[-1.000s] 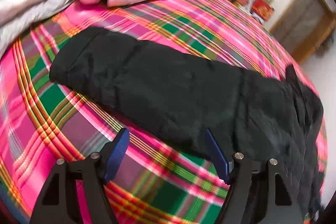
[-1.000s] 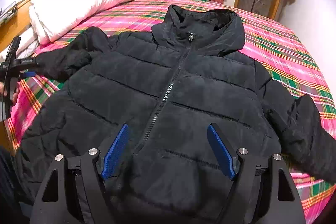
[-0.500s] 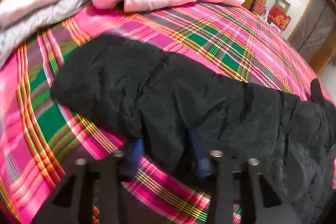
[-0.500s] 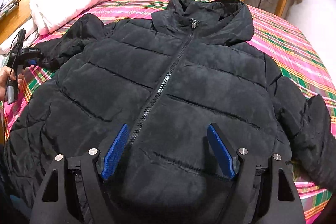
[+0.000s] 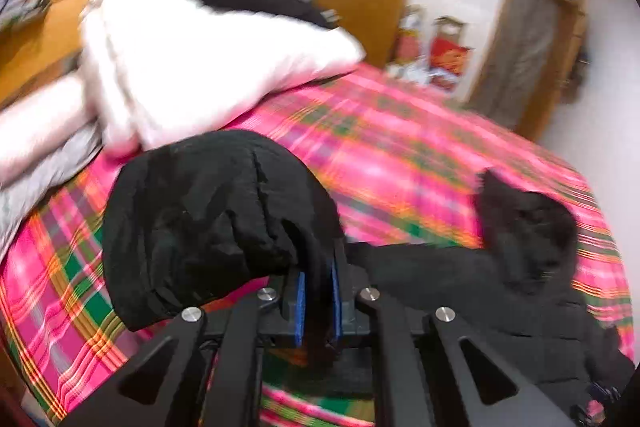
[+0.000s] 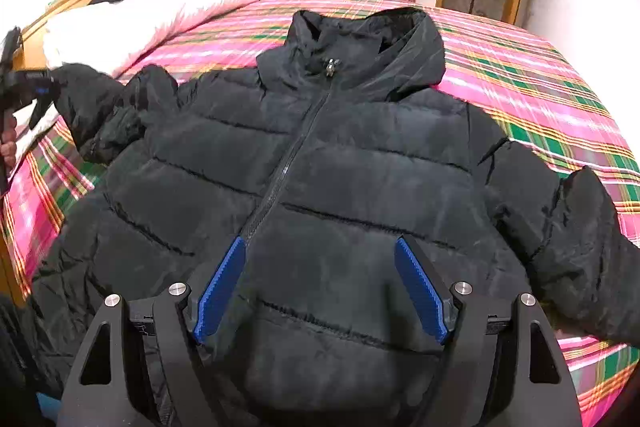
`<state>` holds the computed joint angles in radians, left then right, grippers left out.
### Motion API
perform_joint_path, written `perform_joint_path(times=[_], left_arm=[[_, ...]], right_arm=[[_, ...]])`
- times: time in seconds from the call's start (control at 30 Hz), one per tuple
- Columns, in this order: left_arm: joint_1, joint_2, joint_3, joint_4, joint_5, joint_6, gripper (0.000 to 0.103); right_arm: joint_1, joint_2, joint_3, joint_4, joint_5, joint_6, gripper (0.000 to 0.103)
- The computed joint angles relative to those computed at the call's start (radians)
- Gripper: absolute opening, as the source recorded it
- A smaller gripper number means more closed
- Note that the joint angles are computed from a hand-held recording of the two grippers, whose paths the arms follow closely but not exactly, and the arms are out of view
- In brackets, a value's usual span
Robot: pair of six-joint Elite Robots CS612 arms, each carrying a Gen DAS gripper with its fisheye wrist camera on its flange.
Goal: Fold large clothes
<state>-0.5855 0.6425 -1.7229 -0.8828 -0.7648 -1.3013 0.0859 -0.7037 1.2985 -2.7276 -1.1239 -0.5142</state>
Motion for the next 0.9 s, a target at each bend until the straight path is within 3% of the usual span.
perform_joint_path(times=[0.23, 0.43, 0.57, 0.77, 0.83, 0.9], left_arm=[[-0.039, -0.076, 0.135, -0.293, -0.017, 0.261, 0.01], [-0.054, -0.139, 0.316, -0.527, -0.131, 0.422, 0.01], [-0.054, -0.169, 0.437, -0.629, -0.243, 0.483, 0.01], [-0.053, -0.192, 0.587, -0.677, -0.384, 0.524, 0.014], [-0.048, -0.187, 0.609, -0.683, -0.448, 0.515, 0.019], [-0.043, -0.182, 0.632, -0.709, -0.519, 0.52, 0.032]], right_arm=[[-0.021, -0.006, -0.012, -0.006, 0.034, 0.062, 0.077], [-0.042, -0.003, -0.033, -0.005, 0.05, 0.13, 0.077], [-0.054, 0.004, -0.053, 0.012, 0.048, 0.174, 0.077], [-0.069, 0.024, -0.097, 0.068, 0.053, 0.243, 0.077], [-0.072, 0.031, -0.11, 0.091, 0.052, 0.254, 0.077], [-0.072, 0.036, -0.119, 0.106, 0.047, 0.261, 0.077]])
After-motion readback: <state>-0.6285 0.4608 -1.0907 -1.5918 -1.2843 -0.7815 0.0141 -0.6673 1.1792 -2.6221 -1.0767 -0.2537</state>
